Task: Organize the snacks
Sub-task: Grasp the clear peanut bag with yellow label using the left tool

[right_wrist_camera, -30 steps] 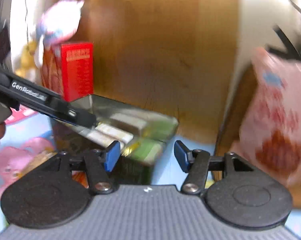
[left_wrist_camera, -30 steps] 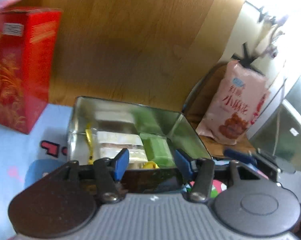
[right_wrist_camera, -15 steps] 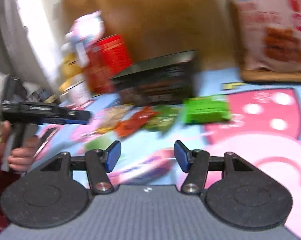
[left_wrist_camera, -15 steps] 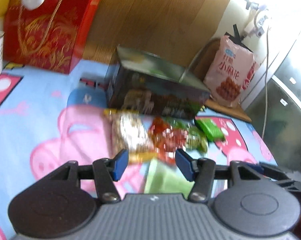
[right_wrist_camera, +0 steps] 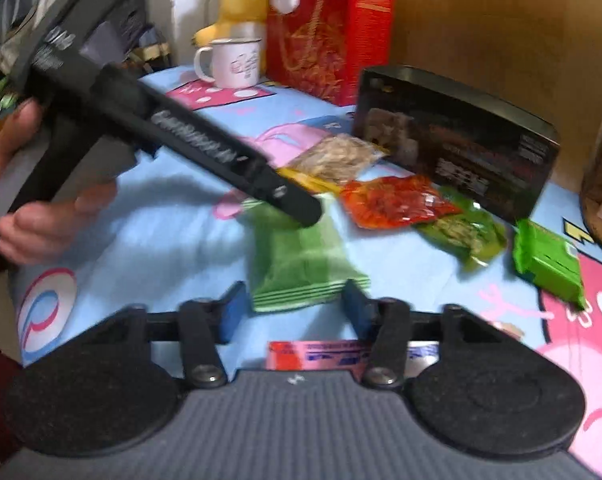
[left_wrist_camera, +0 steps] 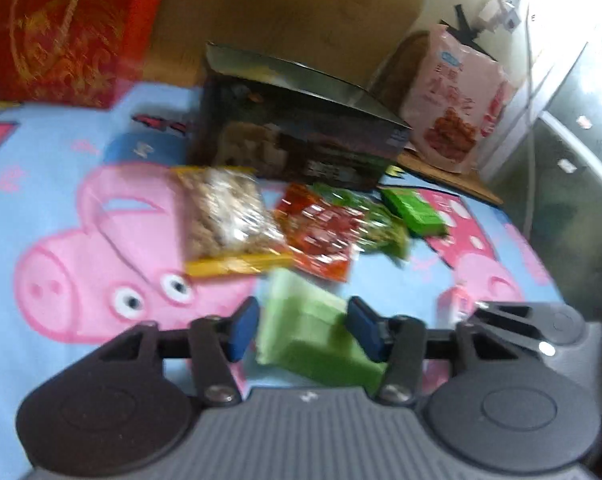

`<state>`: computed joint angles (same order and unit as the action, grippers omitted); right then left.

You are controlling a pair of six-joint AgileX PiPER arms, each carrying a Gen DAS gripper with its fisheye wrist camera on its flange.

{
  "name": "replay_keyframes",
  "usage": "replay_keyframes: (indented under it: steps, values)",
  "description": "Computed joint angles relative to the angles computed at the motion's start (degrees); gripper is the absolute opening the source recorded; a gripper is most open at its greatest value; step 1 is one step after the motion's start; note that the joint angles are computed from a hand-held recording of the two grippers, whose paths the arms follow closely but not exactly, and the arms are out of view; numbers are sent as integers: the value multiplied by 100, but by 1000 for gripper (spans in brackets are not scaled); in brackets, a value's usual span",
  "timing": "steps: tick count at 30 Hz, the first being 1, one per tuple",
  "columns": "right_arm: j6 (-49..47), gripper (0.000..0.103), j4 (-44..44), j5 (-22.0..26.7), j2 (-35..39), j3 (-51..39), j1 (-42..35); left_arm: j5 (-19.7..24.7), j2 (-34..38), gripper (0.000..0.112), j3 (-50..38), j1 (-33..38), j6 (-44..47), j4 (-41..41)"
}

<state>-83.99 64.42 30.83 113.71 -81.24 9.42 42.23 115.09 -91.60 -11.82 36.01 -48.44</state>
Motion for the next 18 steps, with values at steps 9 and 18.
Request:
replay_keyframes:
  steps: [9,18]
  values:
    - [-626,28,1002,60,30,217,-185,-56,-291,42,413,-15,-76,-122]
    - [351,40,86,2125,438,-1008,-623,223,-726,57,511,521,-160,374]
